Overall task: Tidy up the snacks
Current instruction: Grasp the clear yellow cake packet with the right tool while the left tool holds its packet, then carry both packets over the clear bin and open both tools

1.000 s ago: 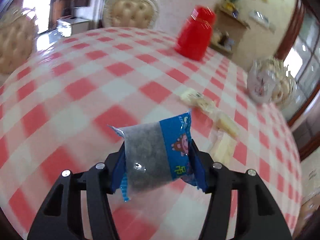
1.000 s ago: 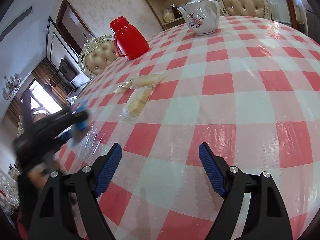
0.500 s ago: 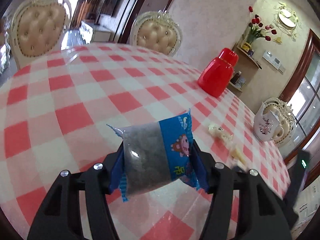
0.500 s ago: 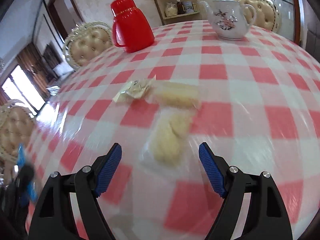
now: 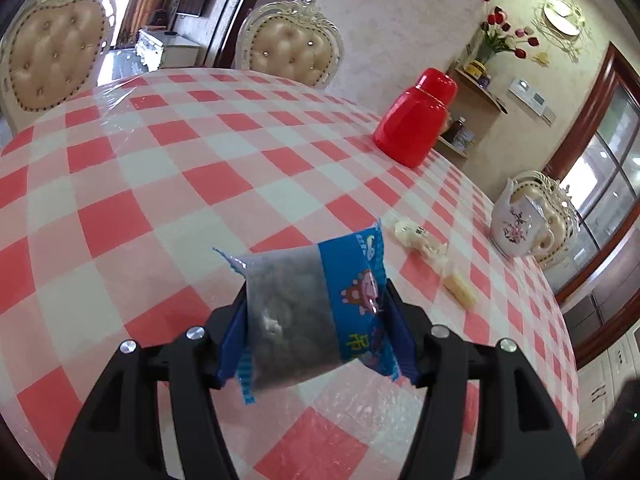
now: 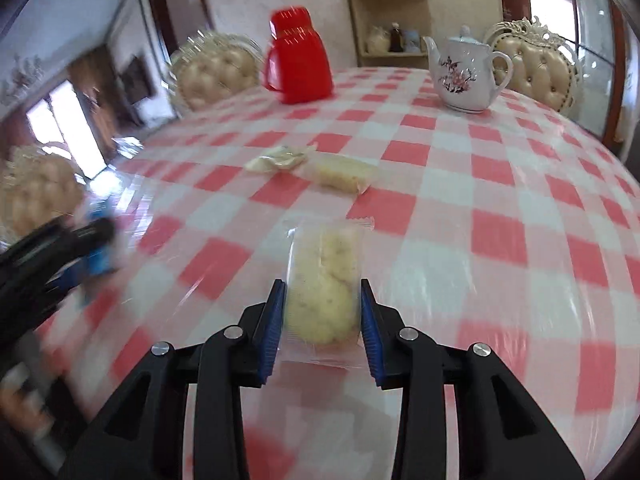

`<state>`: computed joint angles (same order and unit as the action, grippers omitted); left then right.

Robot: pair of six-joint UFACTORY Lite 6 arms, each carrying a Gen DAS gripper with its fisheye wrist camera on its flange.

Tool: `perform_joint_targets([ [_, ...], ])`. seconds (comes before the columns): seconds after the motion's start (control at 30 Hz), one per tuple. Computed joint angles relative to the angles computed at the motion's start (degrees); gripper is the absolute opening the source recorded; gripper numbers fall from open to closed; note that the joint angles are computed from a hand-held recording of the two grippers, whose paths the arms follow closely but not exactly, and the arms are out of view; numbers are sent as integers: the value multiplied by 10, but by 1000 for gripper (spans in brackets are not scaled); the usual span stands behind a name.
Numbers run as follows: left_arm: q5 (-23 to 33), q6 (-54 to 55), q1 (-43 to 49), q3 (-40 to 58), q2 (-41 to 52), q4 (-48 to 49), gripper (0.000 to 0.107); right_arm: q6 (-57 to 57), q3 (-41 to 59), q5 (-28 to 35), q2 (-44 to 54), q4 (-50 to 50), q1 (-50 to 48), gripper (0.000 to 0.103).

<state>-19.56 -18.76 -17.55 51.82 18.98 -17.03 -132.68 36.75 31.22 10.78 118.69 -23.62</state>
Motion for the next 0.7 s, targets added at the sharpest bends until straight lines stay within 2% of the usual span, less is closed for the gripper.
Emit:
perform_joint_targets([
  [0.17,10,32,-13,6,0,-18,61,52,-74,47,-52,-69,-61,36],
  [0.37,12,107,-36,3,-3,-81,61,36,-89,49,-67,-44,-58,36],
  [0.5,1,138,-59,-40,-26,-132,61,80,-67,62,-41,-86,-83,36],
  [0.7,-37,208,-116,-139,-104,-236,61,88,-71,68,-46,-98,-89,36],
])
